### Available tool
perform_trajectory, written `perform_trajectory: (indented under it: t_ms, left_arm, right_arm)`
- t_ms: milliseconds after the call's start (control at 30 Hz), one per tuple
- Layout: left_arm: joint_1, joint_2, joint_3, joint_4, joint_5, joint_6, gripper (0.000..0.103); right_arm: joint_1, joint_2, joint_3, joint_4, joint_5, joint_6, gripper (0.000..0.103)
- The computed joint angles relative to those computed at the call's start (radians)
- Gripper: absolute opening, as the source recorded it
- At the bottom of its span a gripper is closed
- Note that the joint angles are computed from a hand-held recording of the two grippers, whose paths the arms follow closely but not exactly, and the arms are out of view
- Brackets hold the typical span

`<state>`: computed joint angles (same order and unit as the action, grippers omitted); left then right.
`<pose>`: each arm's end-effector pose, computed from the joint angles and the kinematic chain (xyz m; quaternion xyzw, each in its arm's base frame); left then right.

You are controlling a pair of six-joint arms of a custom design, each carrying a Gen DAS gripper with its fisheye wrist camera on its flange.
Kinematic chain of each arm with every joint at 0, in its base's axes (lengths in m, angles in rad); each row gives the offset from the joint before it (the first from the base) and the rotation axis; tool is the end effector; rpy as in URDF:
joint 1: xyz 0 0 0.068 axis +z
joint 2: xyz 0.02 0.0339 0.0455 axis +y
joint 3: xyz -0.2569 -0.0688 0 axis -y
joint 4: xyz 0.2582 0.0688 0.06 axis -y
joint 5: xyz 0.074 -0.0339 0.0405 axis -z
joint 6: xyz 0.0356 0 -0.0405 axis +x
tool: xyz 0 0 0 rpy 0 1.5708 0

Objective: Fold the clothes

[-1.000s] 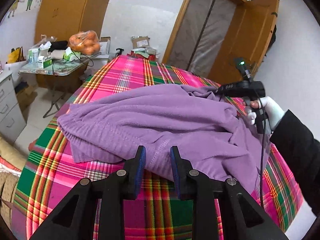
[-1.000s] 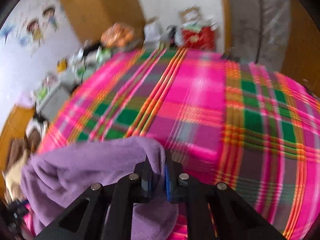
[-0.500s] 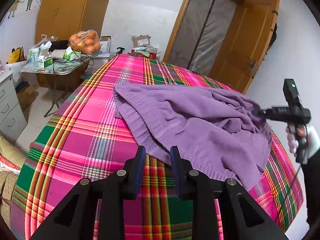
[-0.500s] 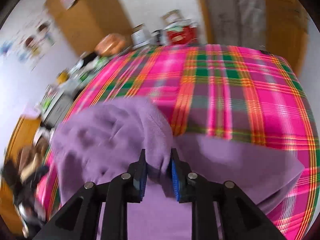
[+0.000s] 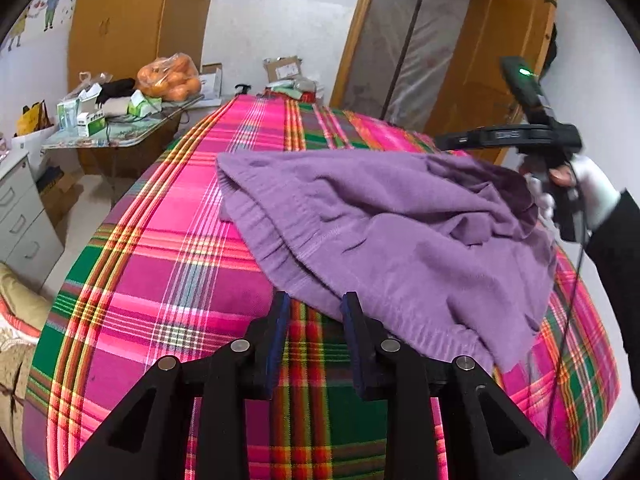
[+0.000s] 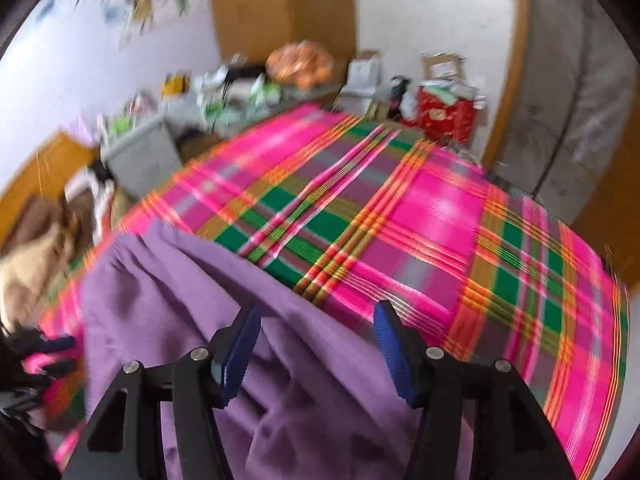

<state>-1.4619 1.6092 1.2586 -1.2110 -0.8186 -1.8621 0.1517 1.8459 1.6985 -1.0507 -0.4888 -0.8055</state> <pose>0.0578 -0.2893 0.2396 -0.1841 0.8987 -0.0404 0.3959 0.3854 0.0758 0.2840 -0.4789 0.8257 0.1675 0.2466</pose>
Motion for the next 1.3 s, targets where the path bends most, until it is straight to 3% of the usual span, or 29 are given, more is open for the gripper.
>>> perform_trajectory:
  t_ms: [133,167,200,233,367,433,633,733,833,933,967,1067,1167,1233,1300]
  left_arm:
    - [0.016,-0.031,-0.050,0.063,0.037,0.010,0.029]
    - [0.020,-0.043,-0.067,0.081,0.042,0.011,0.029]
    - [0.023,-0.055,-0.083,0.098,0.047,0.012,0.029]
    - [0.024,-0.059,-0.089,0.105,0.048,0.013,0.029]
    - [0.025,-0.055,-0.092,0.113,0.048,0.014,0.029]
    - [0.024,-0.048,-0.087,0.113,0.048,0.012,0.029]
    - [0.022,-0.066,-0.103,0.125,0.045,0.009,0.029]
    - [0.021,-0.083,-0.121,0.144,0.038,0.007,0.029]
    - [0.007,-0.090,-0.123,0.135,0.016,-0.014,0.029]
    - [-0.034,-0.046,-0.054,0.029,-0.046,-0.085,0.035]
    - [-0.051,-0.029,-0.024,-0.001,-0.068,-0.099,0.041]
    - [-0.082,-0.016,0.012,0.043,-0.112,-0.048,0.049]
    - [-0.090,0.025,0.053,0.121,-0.106,0.042,0.050]
    - [-0.091,0.049,0.072,0.177,-0.087,0.096,0.050]
    - [-0.091,0.072,0.084,0.209,-0.065,0.117,0.050]
  right_arm:
    - [0.051,0.066,0.025,-0.020,0.058,-0.006,0.057]
    - [0.065,0.089,0.039,-0.018,0.067,0.026,0.038]
    - [0.076,0.112,0.057,-0.019,0.073,0.056,0.012]
    - [0.073,0.133,0.082,-0.033,0.068,0.086,0.008]
    - [0.035,0.110,0.076,0.047,0.046,0.176,0.006]
    - [-0.024,0.087,0.093,0.118,0.025,0.285,0.006]
    - [-0.240,0.051,0.155,0.353,0.195,0.598,0.007]
    - [-0.325,0.088,0.217,0.330,0.237,0.611,0.011]
    - [-0.413,0.025,0.120,0.325,0.159,0.578,0.028]
    - [-0.540,-0.100,-0.031,0.268,-0.035,0.508,0.036]
    - [-0.586,-0.137,-0.074,0.235,-0.099,0.468,0.039]
    - [-0.685,-0.285,-0.256,0.104,-0.237,0.226,0.046]
    - [-0.796,-0.423,-0.440,-0.165,-0.341,-0.194,0.048]
    - [-0.873,-0.472,-0.533,-0.349,-0.352,-0.482,0.049]
    - [-0.918,-0.527,-0.605,-0.461,-0.338,-0.673,0.049]
